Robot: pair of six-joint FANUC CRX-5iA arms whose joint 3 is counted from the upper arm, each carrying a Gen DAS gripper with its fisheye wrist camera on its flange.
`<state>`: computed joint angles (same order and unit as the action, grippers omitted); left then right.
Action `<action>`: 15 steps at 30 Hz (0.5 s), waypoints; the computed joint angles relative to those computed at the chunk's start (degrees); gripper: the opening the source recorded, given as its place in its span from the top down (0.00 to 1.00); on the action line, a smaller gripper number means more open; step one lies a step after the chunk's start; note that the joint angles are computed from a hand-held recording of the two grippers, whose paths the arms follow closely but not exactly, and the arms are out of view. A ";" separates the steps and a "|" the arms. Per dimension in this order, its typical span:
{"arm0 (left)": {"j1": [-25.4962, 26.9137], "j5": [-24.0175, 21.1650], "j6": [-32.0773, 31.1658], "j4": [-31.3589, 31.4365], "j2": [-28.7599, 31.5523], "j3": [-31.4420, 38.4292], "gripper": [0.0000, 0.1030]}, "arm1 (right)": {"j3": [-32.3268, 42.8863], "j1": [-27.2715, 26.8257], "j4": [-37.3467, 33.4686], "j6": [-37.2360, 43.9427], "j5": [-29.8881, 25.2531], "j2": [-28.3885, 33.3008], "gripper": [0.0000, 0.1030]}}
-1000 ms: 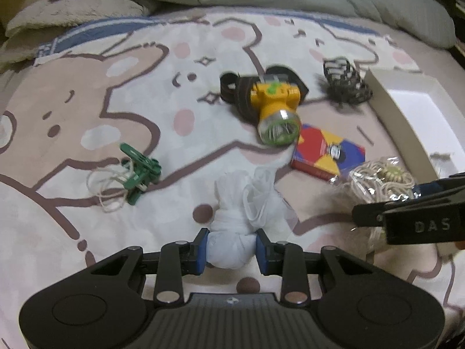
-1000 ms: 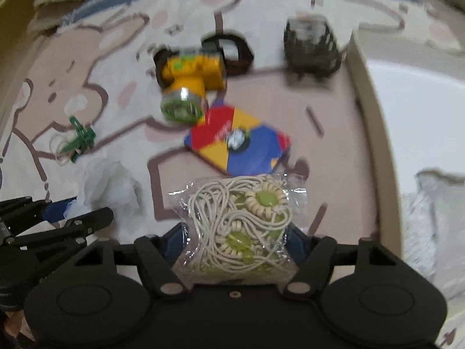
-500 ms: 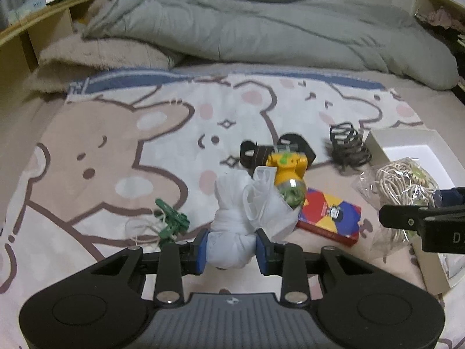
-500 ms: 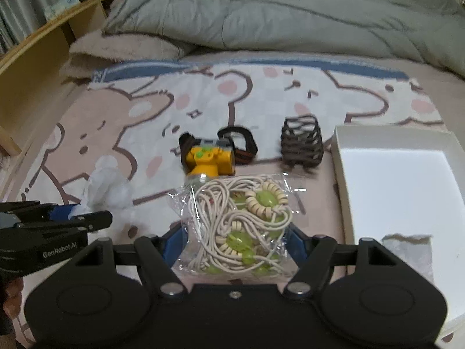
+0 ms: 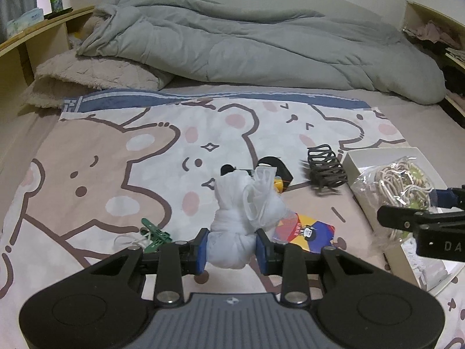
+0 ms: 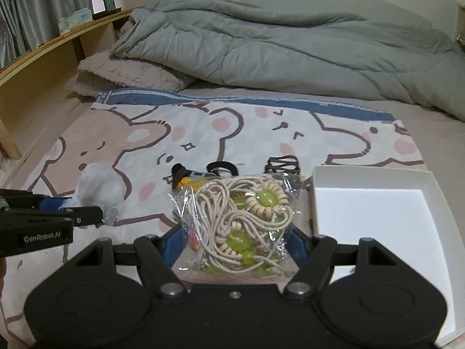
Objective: Organize objects
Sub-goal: 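Lift the bead bag with the right tool while the left tool lifts the white cloth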
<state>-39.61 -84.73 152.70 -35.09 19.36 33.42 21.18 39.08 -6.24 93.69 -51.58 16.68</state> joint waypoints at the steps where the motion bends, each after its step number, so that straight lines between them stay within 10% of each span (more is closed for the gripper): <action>1: -0.06 -0.01 -0.23 0.04 0.35 0.47 0.66 | -0.21 -0.23 0.12 0.22 0.24 -0.16 0.29; 15: -1.11 1.07 -4.11 0.66 6.96 9.65 0.66 | -3.30 -5.45 1.03 0.94 3.14 -2.52 0.29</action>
<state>-40.72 -83.67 148.58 -34.43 26.32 43.07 17.88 33.63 -5.20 94.63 -48.44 14.15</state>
